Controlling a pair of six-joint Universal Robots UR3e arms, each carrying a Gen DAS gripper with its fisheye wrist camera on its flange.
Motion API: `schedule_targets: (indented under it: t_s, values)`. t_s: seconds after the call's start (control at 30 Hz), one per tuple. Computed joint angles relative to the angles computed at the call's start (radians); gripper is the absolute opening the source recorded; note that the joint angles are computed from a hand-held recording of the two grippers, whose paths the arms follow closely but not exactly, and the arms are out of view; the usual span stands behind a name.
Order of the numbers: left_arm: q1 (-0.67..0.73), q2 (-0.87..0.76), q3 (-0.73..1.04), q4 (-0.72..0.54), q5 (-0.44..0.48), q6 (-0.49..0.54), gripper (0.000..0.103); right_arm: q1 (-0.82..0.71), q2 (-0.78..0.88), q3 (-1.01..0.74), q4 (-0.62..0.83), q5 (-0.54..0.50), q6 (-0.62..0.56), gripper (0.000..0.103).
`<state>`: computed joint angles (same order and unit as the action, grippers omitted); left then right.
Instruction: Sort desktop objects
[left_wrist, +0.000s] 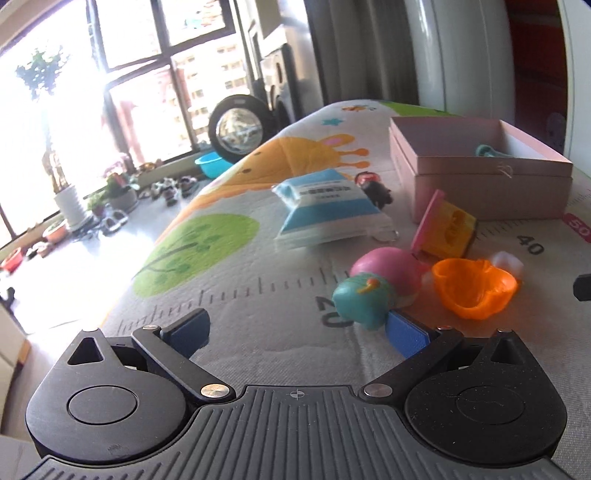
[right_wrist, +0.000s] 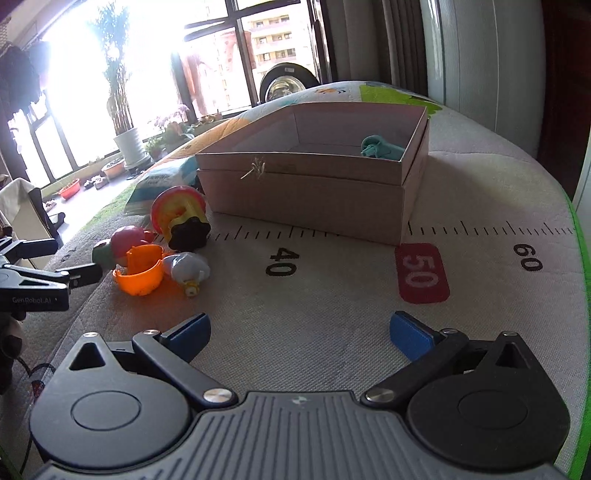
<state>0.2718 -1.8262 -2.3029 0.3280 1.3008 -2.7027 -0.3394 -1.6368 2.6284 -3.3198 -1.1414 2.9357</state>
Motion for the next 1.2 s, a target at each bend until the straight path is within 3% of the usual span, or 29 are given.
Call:
schedule_targets:
  t_s: [0.17,0.23,0.37,0.53,0.6,0.67,0.8,0.93,1.03,1.13,1.2]
  values:
    - [0.034,0.014,-0.02,-0.001,-0.036,-0.012,0.103,0.108,-0.001,-0.131,0.179,-0.122,-0.063,0.103]
    - [0.044,0.018,-0.025,-0.008,-0.05,-0.003,0.103,0.109,-0.015,-0.19,0.3,-0.078,-0.14,0.103]
    - [0.055,0.017,-0.033,-0.004,-0.068,-0.007,0.103,0.205,0.087,-0.314,0.287,-0.145,-0.108,0.102]
    - [0.092,0.042,-0.062,0.005,-0.099,-0.009,0.103,0.301,0.201,-0.421,0.273,-0.142,-0.138,0.073]
    - [0.115,0.06,-0.072,0.001,-0.114,-0.013,0.103,0.33,0.229,-0.418,0.218,-0.134,-0.153,0.053]
    - [0.138,0.079,-0.082,-0.006,-0.137,-0.013,0.103,0.343,0.228,-0.415,0.204,-0.13,-0.14,0.041]
    - [0.212,0.144,-0.127,-0.05,-0.296,0.03,0.103,0.29,0.163,-0.357,0.203,-0.086,-0.121,0.034]
    - [0.227,0.246,-0.141,-0.271,-0.475,0.187,0.103,0.184,0.07,-0.256,0.202,-0.045,-0.1,0.034]
    - [0.12,0.21,-0.118,-0.267,-0.435,0.218,0.103,0.109,0.006,-0.155,0.166,-0.033,-0.087,0.035]
    - [0.017,0.136,-0.064,-0.251,-0.377,0.205,0.103,0.028,-0.05,-0.049,0.108,0.012,-0.089,0.049]
    - [-0.038,0.078,-0.025,-0.23,-0.343,0.194,0.103,0.022,-0.041,-0.002,0.017,-0.021,-0.068,0.082]
